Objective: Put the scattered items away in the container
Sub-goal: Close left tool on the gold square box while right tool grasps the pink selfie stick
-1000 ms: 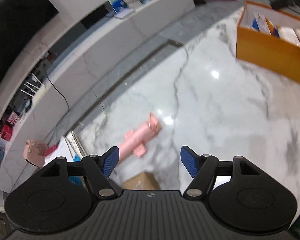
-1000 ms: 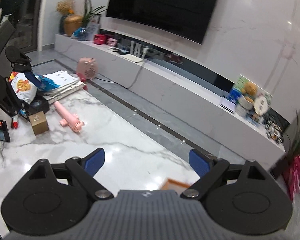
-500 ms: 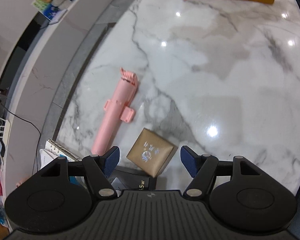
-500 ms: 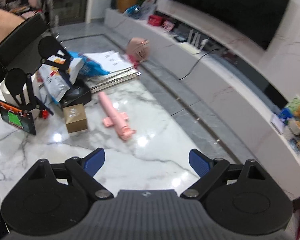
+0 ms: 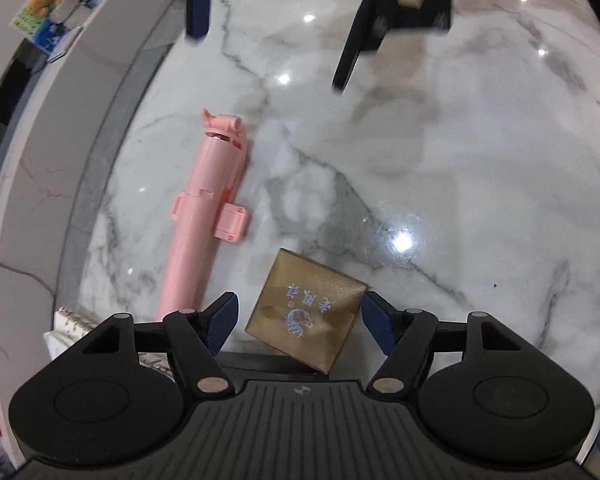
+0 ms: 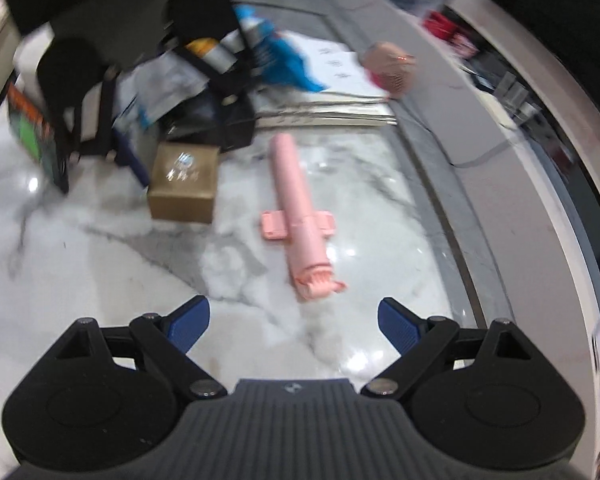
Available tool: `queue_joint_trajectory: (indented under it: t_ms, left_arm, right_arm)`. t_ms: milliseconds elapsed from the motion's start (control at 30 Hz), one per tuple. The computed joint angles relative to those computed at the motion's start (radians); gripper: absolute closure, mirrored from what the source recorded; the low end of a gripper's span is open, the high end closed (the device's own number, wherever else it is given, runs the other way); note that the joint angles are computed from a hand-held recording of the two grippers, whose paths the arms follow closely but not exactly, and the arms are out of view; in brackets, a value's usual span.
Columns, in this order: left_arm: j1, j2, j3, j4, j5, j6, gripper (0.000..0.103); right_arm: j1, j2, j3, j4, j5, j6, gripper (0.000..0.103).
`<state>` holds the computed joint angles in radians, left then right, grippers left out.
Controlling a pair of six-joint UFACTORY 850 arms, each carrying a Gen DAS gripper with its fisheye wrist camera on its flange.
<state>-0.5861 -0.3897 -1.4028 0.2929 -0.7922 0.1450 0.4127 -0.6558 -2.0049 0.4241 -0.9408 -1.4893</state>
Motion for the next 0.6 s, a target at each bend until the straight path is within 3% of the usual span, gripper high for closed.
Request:
queue_joint_trajectory:
  t_ms: [200, 600]
  left_arm:
    - [0.011, -0.007, 0.011, -0.037, 0.003, 0.038, 0.022]
    - [0.039, -0.032, -0.009, -0.109, -0.006, 0.097, 0.019]
  right_arm:
    - [0.025, -0.089, -0.084, -0.003, -0.01, -0.064, 0.011]
    - [0.067, -0.361, -0.5, -0.106, -0.227, 0.05, 0.024]
